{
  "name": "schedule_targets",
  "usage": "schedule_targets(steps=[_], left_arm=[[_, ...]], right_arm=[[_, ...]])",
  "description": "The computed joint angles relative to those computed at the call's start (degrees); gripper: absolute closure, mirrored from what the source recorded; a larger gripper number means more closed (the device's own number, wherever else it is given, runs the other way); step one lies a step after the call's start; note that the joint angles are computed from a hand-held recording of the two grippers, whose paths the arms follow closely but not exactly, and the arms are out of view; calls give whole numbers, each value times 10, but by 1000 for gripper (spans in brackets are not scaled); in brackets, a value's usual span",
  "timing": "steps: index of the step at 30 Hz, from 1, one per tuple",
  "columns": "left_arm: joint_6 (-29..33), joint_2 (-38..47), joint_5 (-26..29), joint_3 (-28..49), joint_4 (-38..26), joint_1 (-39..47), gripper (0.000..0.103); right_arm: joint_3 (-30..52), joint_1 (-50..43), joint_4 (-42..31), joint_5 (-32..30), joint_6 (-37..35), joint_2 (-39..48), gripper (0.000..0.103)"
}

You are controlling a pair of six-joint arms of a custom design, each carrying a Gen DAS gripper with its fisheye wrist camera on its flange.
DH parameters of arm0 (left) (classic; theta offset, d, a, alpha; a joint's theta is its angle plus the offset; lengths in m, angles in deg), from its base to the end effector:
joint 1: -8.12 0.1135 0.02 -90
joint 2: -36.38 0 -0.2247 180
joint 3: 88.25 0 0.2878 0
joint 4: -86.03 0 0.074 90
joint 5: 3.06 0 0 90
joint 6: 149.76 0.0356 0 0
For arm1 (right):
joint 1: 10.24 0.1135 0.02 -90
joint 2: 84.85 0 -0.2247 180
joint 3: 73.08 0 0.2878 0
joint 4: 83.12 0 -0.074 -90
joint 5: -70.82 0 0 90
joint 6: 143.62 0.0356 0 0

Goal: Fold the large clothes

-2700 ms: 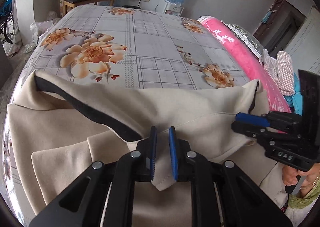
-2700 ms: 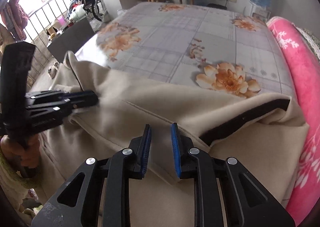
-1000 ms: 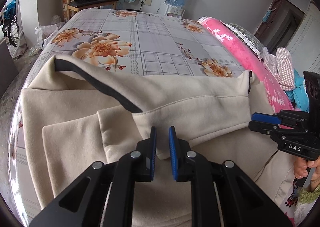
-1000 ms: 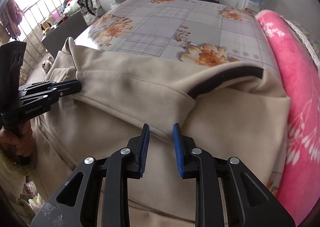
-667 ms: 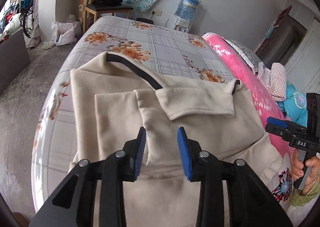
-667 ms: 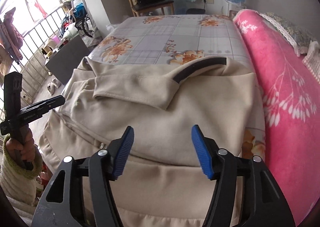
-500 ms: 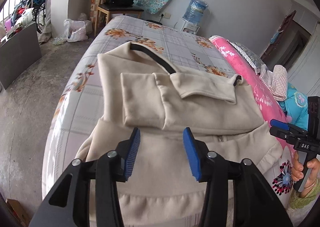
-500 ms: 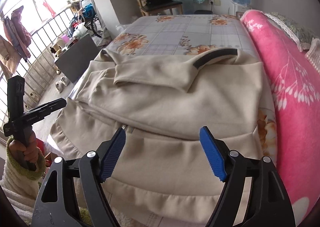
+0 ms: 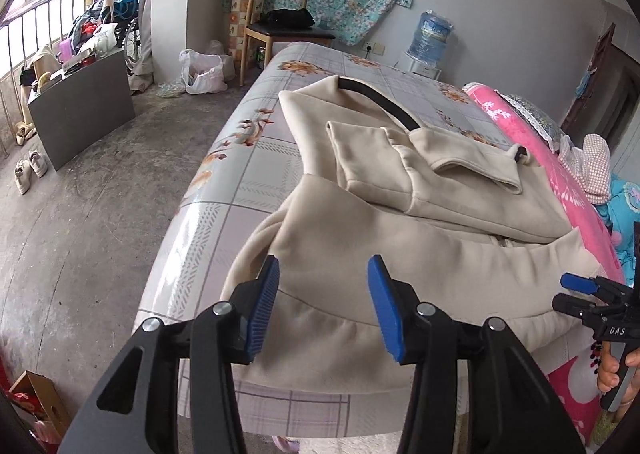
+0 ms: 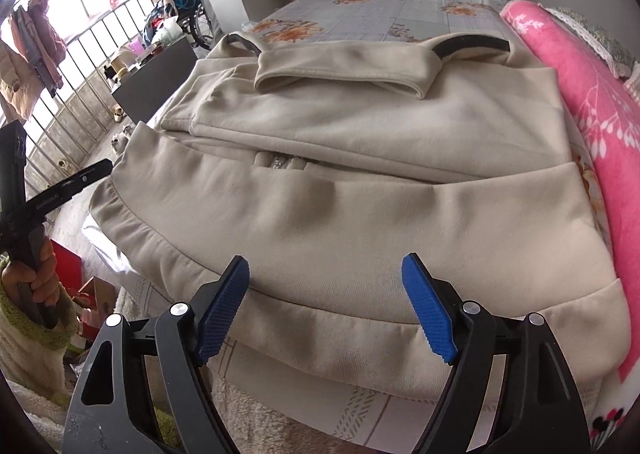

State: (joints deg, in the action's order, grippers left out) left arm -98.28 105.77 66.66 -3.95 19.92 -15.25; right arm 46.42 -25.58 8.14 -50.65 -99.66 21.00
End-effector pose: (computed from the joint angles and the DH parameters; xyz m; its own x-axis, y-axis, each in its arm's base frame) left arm 0.2677 -0.1022 0.3142 -0.6673 -0.3480 -0.6585 -0.3104 0.9336 -0.1789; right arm 0.3790 -0.0847 0.2967 -0.7161 -0.4402 -0.5417 -0.6041 0.7796 0.1650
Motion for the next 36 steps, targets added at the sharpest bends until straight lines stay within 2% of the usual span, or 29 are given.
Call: schedule_targets(steps=[3,7,12,15,16,22,26,30,36], left_arm=[[11,15,4,4,-2,19,58],[7,24,48,-13,12,55,65],[21,19,79,-29,44,78,66],[28,9,111,-45,68,97,69],[30,2,128,-50,76,103,74],[50,-63,221,-91,119,112,75],[54,-22,234,-66,102,128,75],[51,0,273,-66,125,149,75],[65,12,296,-68,155,151,75]], right_arm=[[-15,-4,10,-11,3,1,28],[-11,-8,5,-23,-4,5,28],[7,-11,-10,-31,-24,19,28],[17,-12,-17,-36,-33,28,28],[20,-13,-19,-37,-35,30,28],[21,-16,-21,-44,-38,33,28],[9,-14,-10,-40,-36,23,28],[0,-11,-2,-34,-29,15,28],[-14,-5,11,-23,-24,4,27]])
